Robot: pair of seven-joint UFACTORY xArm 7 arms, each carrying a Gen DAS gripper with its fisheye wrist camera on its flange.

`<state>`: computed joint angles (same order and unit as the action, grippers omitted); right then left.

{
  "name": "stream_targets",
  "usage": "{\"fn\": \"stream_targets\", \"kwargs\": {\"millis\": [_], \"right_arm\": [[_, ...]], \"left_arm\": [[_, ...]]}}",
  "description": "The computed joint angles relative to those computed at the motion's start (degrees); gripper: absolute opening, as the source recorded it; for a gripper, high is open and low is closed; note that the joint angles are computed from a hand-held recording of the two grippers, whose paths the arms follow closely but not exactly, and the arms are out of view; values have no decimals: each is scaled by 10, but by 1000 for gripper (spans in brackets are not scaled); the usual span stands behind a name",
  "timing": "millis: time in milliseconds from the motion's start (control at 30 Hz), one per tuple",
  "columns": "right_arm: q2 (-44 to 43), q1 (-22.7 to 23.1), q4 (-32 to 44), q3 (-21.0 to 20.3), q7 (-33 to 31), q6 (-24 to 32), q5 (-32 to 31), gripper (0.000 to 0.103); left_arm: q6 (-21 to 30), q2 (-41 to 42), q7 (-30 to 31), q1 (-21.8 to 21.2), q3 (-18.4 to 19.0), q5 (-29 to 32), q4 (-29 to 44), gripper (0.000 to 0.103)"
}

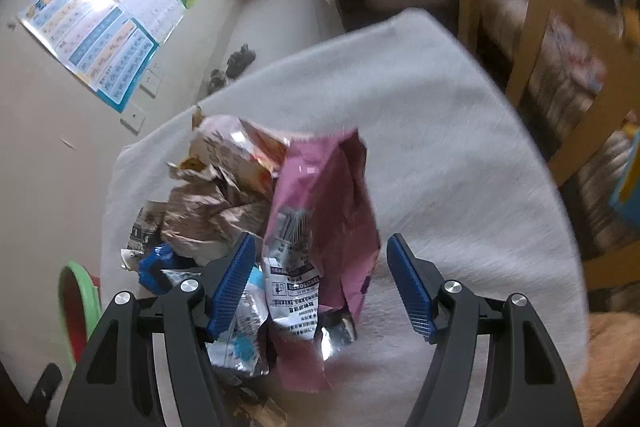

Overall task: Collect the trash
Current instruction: 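Grasp the pink snack bag with the right tool while the left tool grasps the blue bag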

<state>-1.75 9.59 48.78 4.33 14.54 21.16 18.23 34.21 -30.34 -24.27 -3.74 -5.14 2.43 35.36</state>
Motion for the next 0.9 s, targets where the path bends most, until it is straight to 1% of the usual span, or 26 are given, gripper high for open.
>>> {"fn": "stream_targets", "kwargs": {"millis": [67, 100, 133, 167, 200, 233, 267, 300, 333, 367, 500, 600, 667, 800, 833, 867, 900], "right_arm": [[3, 6, -6, -1, -48, -11, 72, 65], [1, 6, -4, -2, -62, -9, 88, 62], [-2, 19, -4, -13, -85, -9, 110, 55], [-9, 8, -8, -2, -96, -11, 107, 48], [-17, 8, -11, -3, -103, -8, 104, 44], [-27, 8, -15, -6, -115, -4, 110, 38], [-37, 11, -19, -10, -133, -1, 128, 36], [-60, 13, -32, -18, -154, 4, 152, 36], [-75, 15, -45, -21, -157, 1, 156, 36], [-100, 13, -62, -25, -156, 0, 152, 36], [-149, 13, -96, -36, -127, -15, 122, 36], [-154, 17, -97, -41, -109, -27, 101, 37], [-155, 22, -95, -45, -104, -34, 91, 37], [-149, 37, -92, -59, -111, -44, 98, 37], [-147, 40, -92, -63, -114, -43, 103, 37], [-145, 43, -92, -67, -119, -42, 111, 37], [-144, 45, -94, -69, -123, -42, 116, 37]], "left_arm": [[-10, 16, -12, -7, -18, 4, 8, 89], [-12, 26, -14, -11, -22, 6, 13, 89], [-13, 42, -17, -19, -26, 4, 21, 89], [-14, 61, -16, -30, -26, -5, 31, 89], [-18, 77, -13, -41, -23, -15, 38, 89], [-19, 90, -10, -48, -20, -23, 45, 89], [-23, 107, -7, -57, -18, -32, 54, 89], [-29, 123, -6, -62, -18, -38, 62, 89], [-34, 137, -6, -67, -18, -41, 69, 89], [-38, 149, -7, -71, -19, -45, 76, 89], [-57, 212, 2, -89, -21, -62, 116, 89], [-64, 252, -10, -94, -28, -41, 145, 89], [-58, 283, -29, -98, -32, -12, 171, 89], [-44, 322, -39, -107, -27, -6, 203, 89], [-33, 335, -42, -109, -26, -3, 214, 87], [-25, 342, -39, -110, -25, -9, 219, 82], [-16, 350, -29, -108, -24, -29, 224, 76]]}}
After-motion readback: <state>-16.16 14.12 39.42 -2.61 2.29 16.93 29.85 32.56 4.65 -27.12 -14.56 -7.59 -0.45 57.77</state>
